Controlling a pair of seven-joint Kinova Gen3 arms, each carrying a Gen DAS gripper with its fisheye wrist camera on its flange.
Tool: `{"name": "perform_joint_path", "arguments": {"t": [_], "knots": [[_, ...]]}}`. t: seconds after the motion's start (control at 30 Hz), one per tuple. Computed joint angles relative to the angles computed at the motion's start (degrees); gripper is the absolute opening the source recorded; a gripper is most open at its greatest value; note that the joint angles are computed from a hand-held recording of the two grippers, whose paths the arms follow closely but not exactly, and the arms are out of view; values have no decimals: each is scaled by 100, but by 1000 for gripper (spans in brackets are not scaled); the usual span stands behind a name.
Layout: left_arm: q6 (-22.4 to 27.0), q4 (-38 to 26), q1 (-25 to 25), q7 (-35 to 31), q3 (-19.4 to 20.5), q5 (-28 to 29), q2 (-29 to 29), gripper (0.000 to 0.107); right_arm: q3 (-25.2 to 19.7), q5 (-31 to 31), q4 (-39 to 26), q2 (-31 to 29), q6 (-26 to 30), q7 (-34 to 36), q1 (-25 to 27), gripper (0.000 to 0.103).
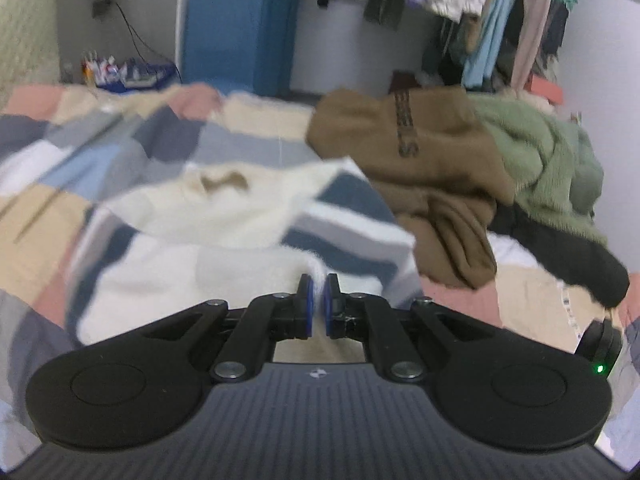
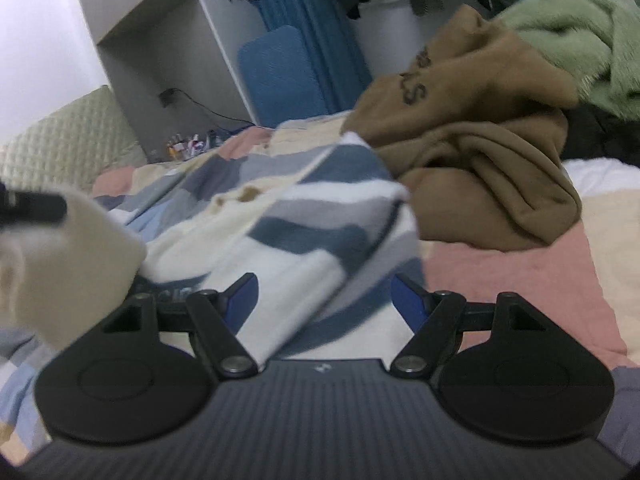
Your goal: Fold large clothes
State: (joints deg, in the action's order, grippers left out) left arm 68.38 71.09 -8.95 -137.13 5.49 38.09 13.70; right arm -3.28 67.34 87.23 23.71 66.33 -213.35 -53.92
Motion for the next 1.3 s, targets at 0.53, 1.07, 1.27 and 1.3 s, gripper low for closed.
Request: {"name": "perform_joint_path", "arguments": {"t": [0.53, 1.07, 1.27, 1.3], "knots": [[718, -116, -778, -855, 56, 495, 670, 63, -11, 36, -87, 165, 155, 560, -1, 75], [-171, 185, -1911, -1200, 191, 963, 2011, 63, 119, -744, -359, 261, -1122, 1157, 213, 75], [-580, 323, -1871, -1541, 353, 906, 2047, 63, 260, -1057, -415, 272, -1621, 1378, 281, 75], [-539, 298, -1893, -1536, 379, 928, 2096, 63, 276, -1091, -419, 272, -1714, 1418, 290, 74]]}}
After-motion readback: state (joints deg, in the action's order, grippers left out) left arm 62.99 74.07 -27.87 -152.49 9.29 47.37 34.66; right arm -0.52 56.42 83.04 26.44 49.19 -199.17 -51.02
